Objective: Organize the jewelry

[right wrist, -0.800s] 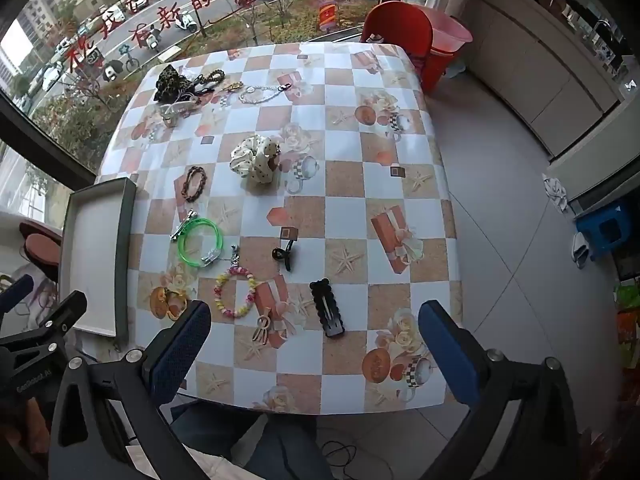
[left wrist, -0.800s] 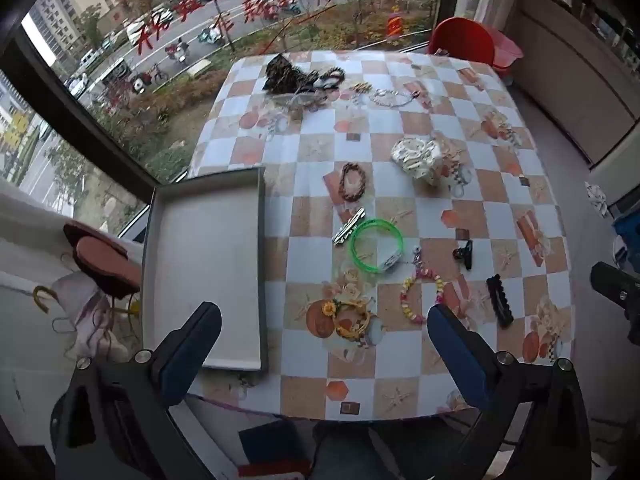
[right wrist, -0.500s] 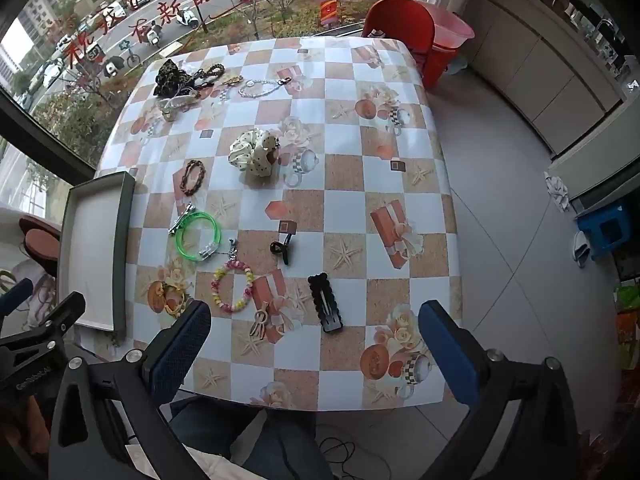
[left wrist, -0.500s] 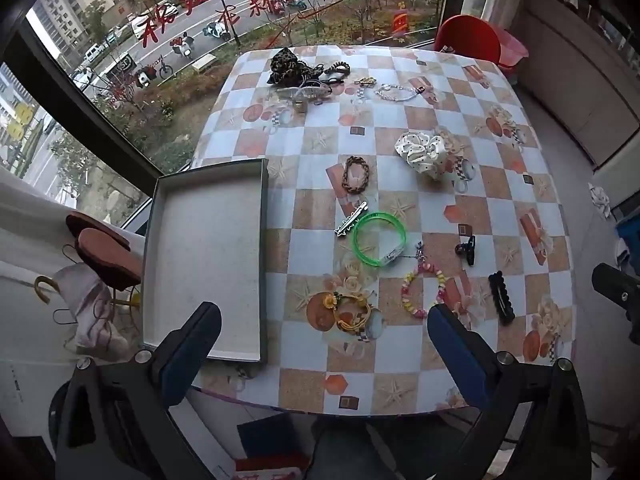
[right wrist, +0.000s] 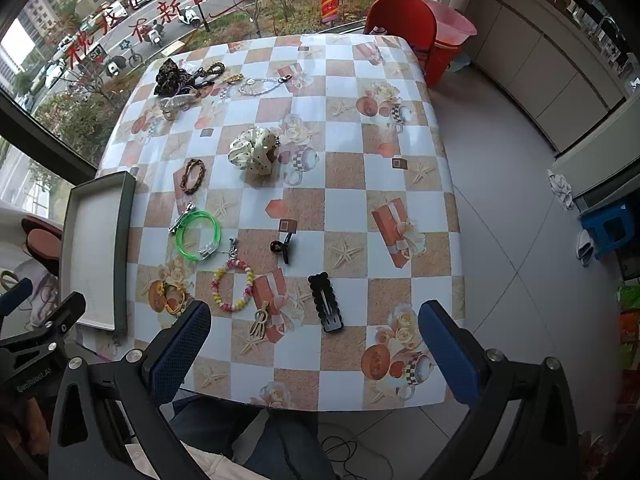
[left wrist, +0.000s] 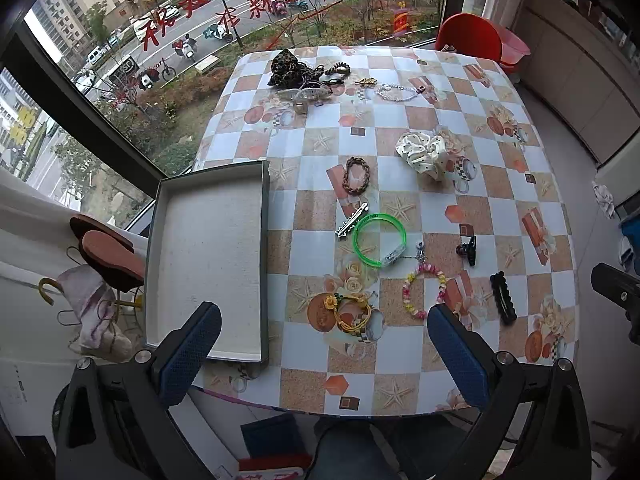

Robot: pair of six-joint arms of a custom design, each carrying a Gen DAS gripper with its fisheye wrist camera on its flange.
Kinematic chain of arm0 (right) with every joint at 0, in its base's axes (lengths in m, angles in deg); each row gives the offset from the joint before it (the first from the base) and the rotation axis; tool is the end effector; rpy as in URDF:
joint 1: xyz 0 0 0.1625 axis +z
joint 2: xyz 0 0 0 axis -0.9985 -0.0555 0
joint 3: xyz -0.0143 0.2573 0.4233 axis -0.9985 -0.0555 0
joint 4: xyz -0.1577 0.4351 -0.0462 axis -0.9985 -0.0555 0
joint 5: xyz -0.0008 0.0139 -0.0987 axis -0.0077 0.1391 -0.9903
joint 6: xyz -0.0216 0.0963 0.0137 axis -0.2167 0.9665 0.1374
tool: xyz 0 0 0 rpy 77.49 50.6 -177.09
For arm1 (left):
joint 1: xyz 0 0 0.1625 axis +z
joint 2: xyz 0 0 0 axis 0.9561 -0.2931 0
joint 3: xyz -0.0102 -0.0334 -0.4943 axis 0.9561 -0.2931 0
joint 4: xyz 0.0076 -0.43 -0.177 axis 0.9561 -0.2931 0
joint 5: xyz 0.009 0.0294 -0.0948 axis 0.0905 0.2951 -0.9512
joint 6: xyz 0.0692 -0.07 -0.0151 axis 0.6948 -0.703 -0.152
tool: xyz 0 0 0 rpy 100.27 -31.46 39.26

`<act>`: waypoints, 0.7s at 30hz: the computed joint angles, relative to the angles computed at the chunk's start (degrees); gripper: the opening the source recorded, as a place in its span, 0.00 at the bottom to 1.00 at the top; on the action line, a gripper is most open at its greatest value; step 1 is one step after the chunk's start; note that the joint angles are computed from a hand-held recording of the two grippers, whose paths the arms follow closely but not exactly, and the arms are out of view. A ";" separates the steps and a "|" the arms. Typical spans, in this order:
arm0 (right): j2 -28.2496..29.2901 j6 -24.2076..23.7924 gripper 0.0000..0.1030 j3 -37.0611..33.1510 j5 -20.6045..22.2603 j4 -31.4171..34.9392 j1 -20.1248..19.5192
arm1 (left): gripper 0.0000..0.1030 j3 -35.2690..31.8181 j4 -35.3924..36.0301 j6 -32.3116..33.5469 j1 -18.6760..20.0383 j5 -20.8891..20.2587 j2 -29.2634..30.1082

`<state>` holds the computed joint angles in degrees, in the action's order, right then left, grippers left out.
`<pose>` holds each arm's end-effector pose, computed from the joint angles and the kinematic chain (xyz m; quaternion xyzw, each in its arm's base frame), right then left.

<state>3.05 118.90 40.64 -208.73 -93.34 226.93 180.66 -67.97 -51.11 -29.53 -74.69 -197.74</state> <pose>0.5147 -0.3365 0.1124 -0.0588 -0.9105 0.1366 0.3858 -0.0948 -0.3700 0.4697 0.1667 0.8938 -0.1050 0.4029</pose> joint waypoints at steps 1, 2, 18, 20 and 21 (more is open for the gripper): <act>-0.09 -0.13 1.00 0.08 -0.01 -0.17 -0.12 | 1.00 0.01 0.07 -0.06 -0.01 -0.02 -0.02; -0.07 -0.10 1.00 0.18 0.00 -0.20 -0.08 | 1.00 0.10 0.07 -0.18 -0.02 0.03 -0.02; 0.63 -0.04 1.00 0.35 0.65 -0.74 -0.43 | 1.00 0.36 0.47 -0.83 -0.02 0.37 -0.14; 0.77 -0.12 1.00 0.34 0.76 -0.89 -0.55 | 1.00 0.35 0.53 -0.96 -0.05 0.36 -0.08; 0.84 -0.11 1.00 0.33 0.74 -0.93 -0.52 | 1.00 0.36 0.53 -0.95 -0.03 0.36 -0.08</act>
<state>3.89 118.79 40.97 -207.99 -94.27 226.41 181.02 -67.44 -52.07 -29.56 -74.33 -197.82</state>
